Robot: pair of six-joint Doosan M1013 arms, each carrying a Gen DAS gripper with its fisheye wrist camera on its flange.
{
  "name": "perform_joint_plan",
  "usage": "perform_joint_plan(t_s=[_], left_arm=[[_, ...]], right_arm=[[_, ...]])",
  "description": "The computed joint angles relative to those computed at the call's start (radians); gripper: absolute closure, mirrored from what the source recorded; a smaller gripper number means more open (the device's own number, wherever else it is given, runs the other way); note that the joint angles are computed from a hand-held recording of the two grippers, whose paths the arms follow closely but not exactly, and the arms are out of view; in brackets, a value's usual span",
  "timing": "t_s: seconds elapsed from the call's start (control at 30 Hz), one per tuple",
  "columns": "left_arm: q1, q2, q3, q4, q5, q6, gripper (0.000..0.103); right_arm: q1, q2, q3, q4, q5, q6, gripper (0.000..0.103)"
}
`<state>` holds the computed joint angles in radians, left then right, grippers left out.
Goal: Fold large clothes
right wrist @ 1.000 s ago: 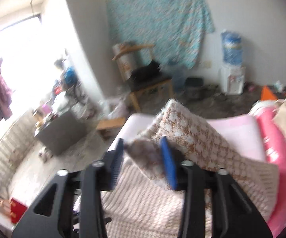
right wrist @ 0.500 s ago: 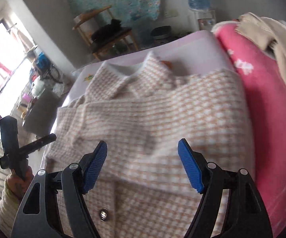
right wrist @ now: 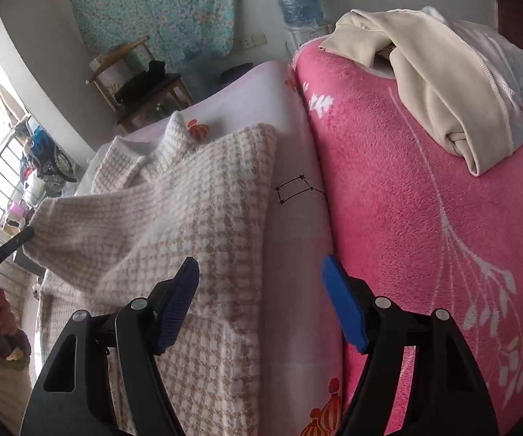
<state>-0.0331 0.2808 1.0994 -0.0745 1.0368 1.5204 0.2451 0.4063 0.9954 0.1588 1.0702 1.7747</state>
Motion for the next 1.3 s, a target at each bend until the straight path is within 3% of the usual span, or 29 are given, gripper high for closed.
perform_joint_plan(t_s=[0.1,0.2,0.3,0.43,0.5,0.6,0.73,0.8,0.87,0.93,0.97,1.0,1.03,1.07,1.17,1.3], left_arm=[[0.011,0.013,0.024,0.027,0.043,-0.035,0.097],[0.016,-0.001,0.051,0.018,0.003,-0.047,0.097],[0.003,-0.004,0.056,0.062,0.000,-0.064,0.097],[-0.005,-0.008,0.071,0.099,-0.003,-0.098,0.097],[0.000,-0.011,0.081,0.091,0.001,-0.096,0.097],[0.016,-0.013,0.079,0.044,0.006,-0.062,0.094],[0.021,-0.047,0.088,0.077,-0.093,-0.085,0.085],[0.025,-0.047,0.075,0.018,-0.134,-0.040,0.084],[0.019,-0.018,0.034,-0.021,-0.105,-0.011,0.080],[0.015,0.033,-0.018,-0.083,-0.023,0.025,0.073],[0.006,0.062,-0.042,-0.058,0.024,0.010,0.073],[-0.005,0.091,-0.065,-0.006,0.076,-0.016,0.073],[-0.007,0.103,-0.062,0.007,0.080,-0.022,0.071],[-0.004,0.091,-0.039,-0.001,0.032,-0.017,0.070],[-0.004,0.084,-0.046,0.020,0.053,-0.023,0.070],[-0.010,0.033,-0.003,0.021,0.018,0.056,0.063]], right_arm=[[0.021,0.024,-0.031,-0.051,0.024,-0.013,0.056],[0.041,0.046,-0.073,-0.070,0.012,-0.037,0.069],[0.057,0.078,-0.127,-0.053,0.002,-0.096,0.069],[0.072,0.172,-0.226,-0.108,0.134,-0.112,0.070],[0.056,0.169,-0.203,-0.053,0.111,-0.122,0.070],[0.051,0.184,-0.261,-0.033,0.173,-0.121,0.068],[0.043,0.185,-0.302,-0.010,0.148,-0.128,0.060],[0.046,0.201,-0.336,-0.042,0.135,-0.125,0.059],[0.045,0.235,-0.384,-0.048,0.157,-0.112,0.059],[0.055,0.279,-0.433,-0.111,0.202,-0.093,0.058],[0.061,0.304,-0.459,-0.148,0.237,-0.089,0.058],[0.062,0.304,-0.443,-0.156,0.219,-0.087,0.058],[0.060,0.299,-0.430,-0.151,0.200,-0.080,0.058],[0.058,0.294,-0.430,-0.143,0.199,-0.078,0.058],[0.060,0.266,-0.416,-0.158,0.213,-0.064,0.058],[0.073,0.160,-0.276,-0.147,0.127,-0.139,0.058]])
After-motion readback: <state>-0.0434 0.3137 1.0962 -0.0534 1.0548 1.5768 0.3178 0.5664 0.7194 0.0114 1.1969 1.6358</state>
